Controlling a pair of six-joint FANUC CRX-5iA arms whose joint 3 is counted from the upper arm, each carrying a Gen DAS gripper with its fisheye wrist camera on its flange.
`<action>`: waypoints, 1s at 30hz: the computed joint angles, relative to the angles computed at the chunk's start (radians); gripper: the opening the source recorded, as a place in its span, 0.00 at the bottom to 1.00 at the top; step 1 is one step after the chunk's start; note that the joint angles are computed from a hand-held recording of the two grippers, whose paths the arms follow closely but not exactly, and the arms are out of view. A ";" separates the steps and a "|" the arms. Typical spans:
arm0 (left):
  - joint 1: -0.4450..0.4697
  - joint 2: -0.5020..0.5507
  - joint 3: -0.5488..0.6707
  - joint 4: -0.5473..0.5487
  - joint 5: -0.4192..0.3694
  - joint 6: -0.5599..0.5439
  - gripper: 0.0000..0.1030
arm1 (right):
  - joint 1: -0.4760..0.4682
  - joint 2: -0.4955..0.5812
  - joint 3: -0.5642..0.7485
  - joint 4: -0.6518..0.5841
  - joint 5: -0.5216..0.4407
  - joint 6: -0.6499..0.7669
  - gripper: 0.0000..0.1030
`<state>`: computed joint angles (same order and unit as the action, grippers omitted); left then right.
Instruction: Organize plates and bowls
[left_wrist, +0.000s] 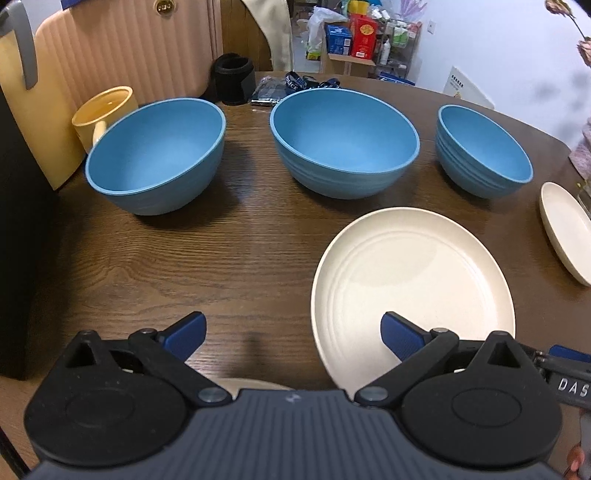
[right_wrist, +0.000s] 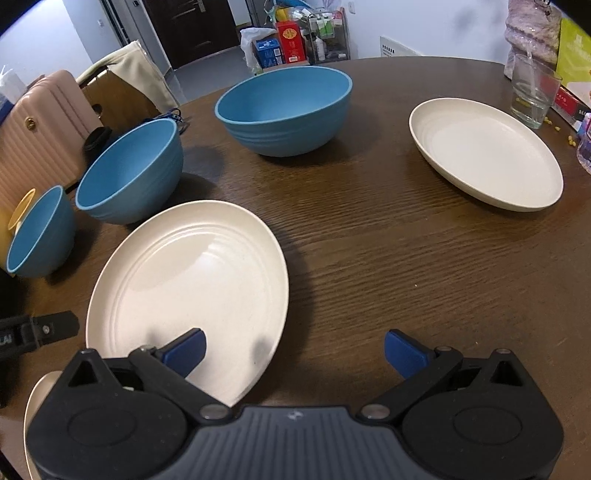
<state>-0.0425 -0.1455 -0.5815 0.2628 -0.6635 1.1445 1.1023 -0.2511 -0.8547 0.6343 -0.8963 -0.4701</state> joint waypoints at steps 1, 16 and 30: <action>-0.004 0.008 0.006 -0.003 -0.001 0.013 0.99 | -0.004 0.002 -0.001 0.002 0.005 0.003 0.92; -0.010 0.102 0.074 -0.022 -0.038 0.164 0.76 | -0.120 0.033 0.012 -0.024 0.094 0.131 0.55; -0.041 0.164 0.096 -0.031 -0.048 0.323 0.41 | -0.221 0.038 0.008 -0.057 0.256 0.380 0.30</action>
